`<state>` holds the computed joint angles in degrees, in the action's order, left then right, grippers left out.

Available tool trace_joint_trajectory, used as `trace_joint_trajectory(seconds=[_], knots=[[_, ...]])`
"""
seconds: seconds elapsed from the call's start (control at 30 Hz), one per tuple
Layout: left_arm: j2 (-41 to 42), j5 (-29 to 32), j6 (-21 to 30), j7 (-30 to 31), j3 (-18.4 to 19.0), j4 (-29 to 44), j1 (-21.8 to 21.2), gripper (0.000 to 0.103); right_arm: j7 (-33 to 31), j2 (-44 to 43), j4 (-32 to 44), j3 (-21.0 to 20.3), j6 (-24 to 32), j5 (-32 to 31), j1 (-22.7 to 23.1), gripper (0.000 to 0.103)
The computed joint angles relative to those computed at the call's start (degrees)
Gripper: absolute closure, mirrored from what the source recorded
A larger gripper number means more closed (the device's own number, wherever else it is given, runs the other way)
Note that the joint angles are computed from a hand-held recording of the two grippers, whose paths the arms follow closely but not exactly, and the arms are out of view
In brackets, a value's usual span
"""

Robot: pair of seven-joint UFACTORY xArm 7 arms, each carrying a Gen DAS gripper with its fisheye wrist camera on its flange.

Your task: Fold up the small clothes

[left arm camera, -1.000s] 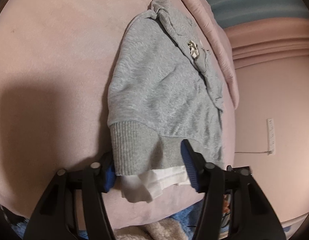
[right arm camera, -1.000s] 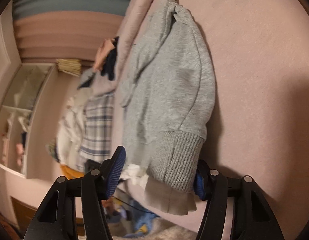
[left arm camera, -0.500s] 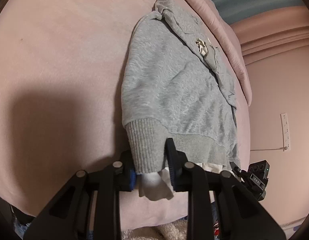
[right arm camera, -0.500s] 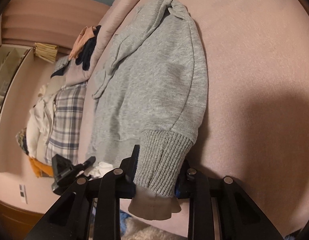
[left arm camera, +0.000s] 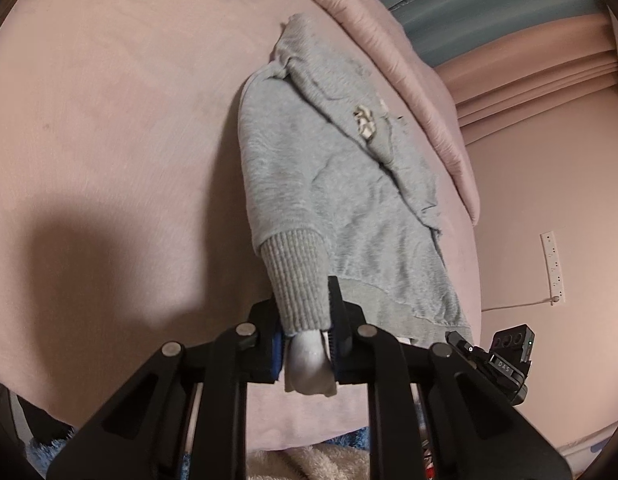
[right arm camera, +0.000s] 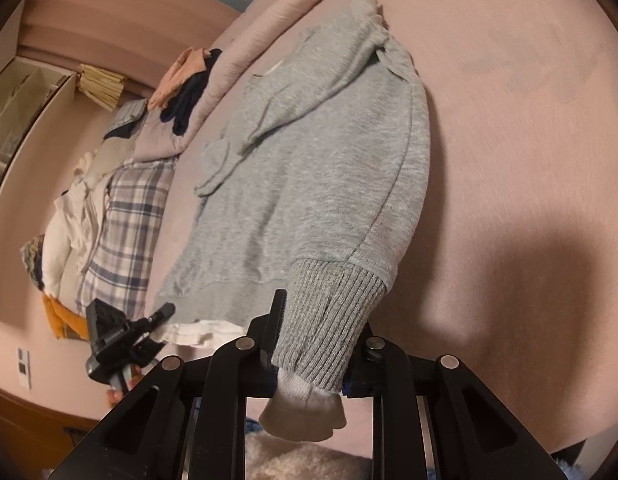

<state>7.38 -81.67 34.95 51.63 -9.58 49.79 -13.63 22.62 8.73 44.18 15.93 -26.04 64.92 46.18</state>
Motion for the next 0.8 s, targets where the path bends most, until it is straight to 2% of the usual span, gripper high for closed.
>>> trace_joint_trajectory(seconds=[0.07,0.13,0.4,0.63,0.8], knots=[[-0.23,-0.59,0.25,0.23,-0.10,0.27,-0.04,0.087,1.34,-0.28,-0.31,0.13,-1.06,-2.39,-0.44,0.082],[-0.14,-0.30,0.53,-0.04,0.04,0.81,0.03,0.087,5.35,-0.48,-1.32,0.50,-3.27,-7.74,-1.58,0.082],[0.48,0.76,1.74,-1.52,0.27,4.26,0.66,0.087,10.30,-1.05,-2.03,0.25,-6.73,-14.94,-3.62,0.082],[2.72,6.23,1.55,-5.45,-0.12,10.00,1.00,0.087,11.97,-1.76,-1.94,-0.58,-8.30,-19.12,-5.80,0.082],[7.05,11.06,0.57,-9.43,-1.40,17.65,0.94,0.087,15.10,-2.30,-2.12,-1.51,-8.76,-24.76,-9.01,0.082]])
